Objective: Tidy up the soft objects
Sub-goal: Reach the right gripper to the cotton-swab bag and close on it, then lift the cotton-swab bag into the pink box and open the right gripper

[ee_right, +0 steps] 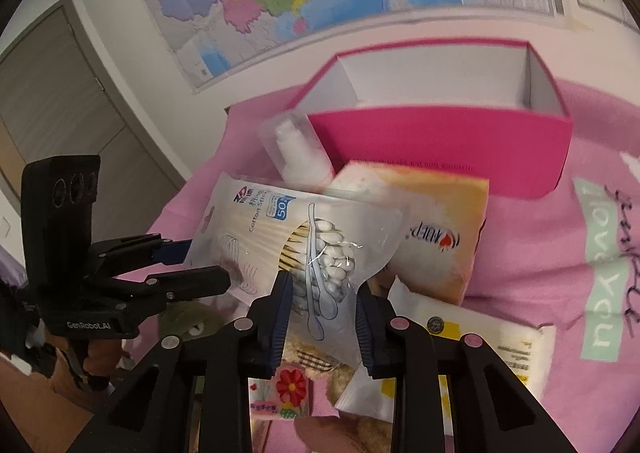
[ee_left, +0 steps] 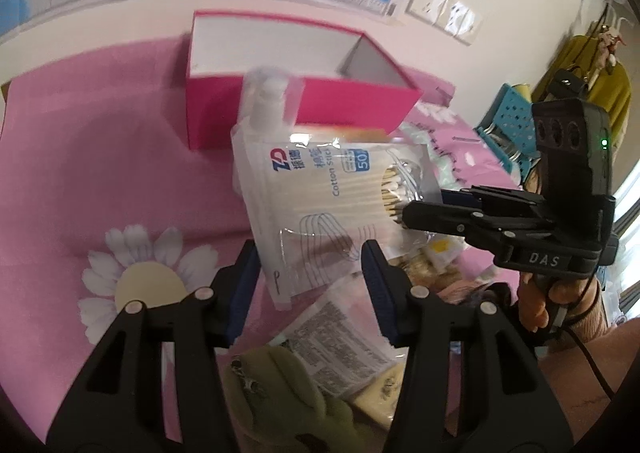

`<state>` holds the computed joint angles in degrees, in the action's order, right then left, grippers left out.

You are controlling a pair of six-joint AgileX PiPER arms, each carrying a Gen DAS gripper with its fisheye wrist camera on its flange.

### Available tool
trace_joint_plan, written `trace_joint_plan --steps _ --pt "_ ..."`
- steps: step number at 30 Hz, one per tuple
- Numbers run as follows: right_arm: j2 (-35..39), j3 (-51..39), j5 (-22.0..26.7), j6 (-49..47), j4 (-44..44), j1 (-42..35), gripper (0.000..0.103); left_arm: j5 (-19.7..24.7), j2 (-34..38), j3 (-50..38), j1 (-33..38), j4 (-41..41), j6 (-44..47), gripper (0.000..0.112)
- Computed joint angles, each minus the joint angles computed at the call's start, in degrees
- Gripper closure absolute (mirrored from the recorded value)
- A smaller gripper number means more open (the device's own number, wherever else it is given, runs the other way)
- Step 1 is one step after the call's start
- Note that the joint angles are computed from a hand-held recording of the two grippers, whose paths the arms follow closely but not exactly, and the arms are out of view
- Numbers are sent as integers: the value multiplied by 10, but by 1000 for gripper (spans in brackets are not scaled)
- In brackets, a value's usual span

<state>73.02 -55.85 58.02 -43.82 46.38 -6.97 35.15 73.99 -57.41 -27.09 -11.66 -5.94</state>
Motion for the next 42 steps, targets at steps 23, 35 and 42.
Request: trace_joint_plan --steps 23,35,42 --pt "226 -374 9 56 -13 15 74 157 249 -446 83 39 52 58" --pt "389 -512 43 160 -116 53 70 229 388 -551 102 54 12 58" --pt "428 -563 57 228 -196 76 60 198 357 -518 98 91 -26 58"
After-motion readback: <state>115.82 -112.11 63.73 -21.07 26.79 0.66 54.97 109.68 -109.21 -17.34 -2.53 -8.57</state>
